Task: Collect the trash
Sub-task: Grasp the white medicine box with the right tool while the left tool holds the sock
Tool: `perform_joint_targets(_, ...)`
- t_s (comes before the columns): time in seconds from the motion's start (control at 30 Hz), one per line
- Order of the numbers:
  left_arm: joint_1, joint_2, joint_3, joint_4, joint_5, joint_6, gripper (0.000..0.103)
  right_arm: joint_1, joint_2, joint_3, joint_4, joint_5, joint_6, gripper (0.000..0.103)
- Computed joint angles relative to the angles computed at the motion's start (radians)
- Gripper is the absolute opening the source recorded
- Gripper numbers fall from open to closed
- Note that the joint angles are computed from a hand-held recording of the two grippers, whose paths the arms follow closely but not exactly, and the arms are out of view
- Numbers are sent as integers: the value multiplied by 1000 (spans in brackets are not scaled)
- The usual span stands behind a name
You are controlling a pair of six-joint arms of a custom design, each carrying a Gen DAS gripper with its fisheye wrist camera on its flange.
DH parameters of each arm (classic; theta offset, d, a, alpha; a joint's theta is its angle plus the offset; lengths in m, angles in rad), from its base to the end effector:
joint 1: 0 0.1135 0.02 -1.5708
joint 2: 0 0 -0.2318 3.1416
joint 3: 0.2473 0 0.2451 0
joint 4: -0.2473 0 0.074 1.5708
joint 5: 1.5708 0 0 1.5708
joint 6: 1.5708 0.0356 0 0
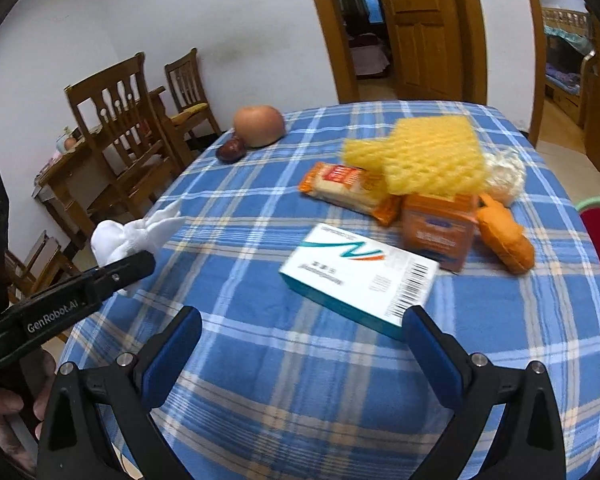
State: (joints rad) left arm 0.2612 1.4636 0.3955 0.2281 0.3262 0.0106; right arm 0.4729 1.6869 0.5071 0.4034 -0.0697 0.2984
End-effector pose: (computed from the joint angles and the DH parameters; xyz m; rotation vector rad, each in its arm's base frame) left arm 0.2292 0.0494 0.0844 -0.1478 2.3647 -0.2630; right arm 0.2401 0.1256 0.0702 -0.2432 2.3795 0.4546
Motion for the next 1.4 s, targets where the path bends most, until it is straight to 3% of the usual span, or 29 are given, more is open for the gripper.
perform_joint_targets(0.23, 33, 10, 1, -2, 10, 12, 30, 22, 23, 39, -3, -18, -19, 102)
perform_joint_targets(0.47, 39, 20, -1, 3, 12, 14, 30, -127, -10, 25, -37, -66, -107, 102)
perform_joint_targets(0.77, 18, 17, -5, 0, -3, 11, 30, -254, 141, 135, -77, -153, -282, 102)
perform_joint_targets(0.93, 13, 33, 3, 0, -6, 7, 30, -284, 196, 197, -124, -246, -302, 103)
perform_joint_targets(1.4, 41, 26, -4, 1, 12, 14, 30, -135, 155, 138, -88, -257, -223, 103)
